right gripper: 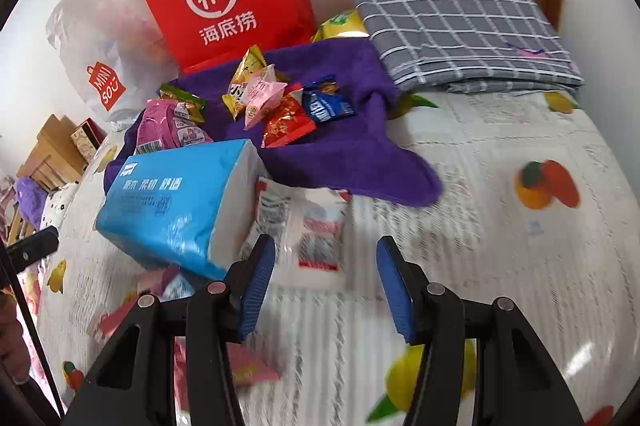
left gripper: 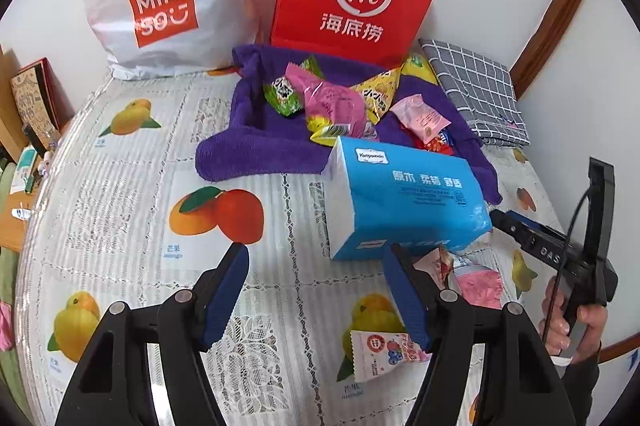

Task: Organize snacks
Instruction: 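Move the right tool to the white snack packet and grasp it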

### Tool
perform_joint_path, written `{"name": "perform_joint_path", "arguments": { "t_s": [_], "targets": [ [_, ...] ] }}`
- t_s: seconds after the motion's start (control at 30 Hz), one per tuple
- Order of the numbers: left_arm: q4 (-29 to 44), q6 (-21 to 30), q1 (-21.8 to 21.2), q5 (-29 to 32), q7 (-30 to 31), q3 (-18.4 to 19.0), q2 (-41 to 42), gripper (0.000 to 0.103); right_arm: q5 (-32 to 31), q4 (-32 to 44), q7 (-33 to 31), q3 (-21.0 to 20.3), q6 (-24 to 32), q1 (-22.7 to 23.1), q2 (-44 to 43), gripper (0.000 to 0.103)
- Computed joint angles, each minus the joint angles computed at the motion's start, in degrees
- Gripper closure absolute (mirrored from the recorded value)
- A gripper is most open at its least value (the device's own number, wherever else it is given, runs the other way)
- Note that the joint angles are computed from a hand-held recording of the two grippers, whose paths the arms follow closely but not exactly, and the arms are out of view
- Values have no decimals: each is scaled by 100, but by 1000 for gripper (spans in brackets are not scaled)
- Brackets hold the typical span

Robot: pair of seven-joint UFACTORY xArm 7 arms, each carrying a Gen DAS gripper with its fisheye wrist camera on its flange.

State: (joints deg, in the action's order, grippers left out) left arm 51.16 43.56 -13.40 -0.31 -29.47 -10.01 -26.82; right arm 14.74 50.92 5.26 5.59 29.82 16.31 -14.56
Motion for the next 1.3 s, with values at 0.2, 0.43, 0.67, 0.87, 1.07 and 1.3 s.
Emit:
{"name": "perform_joint_path", "arguments": {
  "t_s": [0.2,0.43,0.67,0.87,1.07,1.3],
  "targets": [
    [-33,-39,-32,-56,78,46,57,35,280,364,-244,-38,151,68,489,50],
    [-104,-15,-49,-134,167,73,-118,35,951,226,-566,-145,342,-4,329,68],
    [-230,26,-134,-216,220,23,-425,35,-2,-452,-132,-22,691,-279,-759,68],
    [-283,-11,-218,-350,253,18,-554,35,421,-1121,-635,-489,1387,-74,-1667,67],
    [-303,39,-295,-431,285,-35,-652,35,839,-1521,-641,-689,1251,55,-2002,37],
    [-416,120,-315,-427,305,-42,-844,35,-215,-1603,412,246,958,-443,-2015,24]
  ]
}}
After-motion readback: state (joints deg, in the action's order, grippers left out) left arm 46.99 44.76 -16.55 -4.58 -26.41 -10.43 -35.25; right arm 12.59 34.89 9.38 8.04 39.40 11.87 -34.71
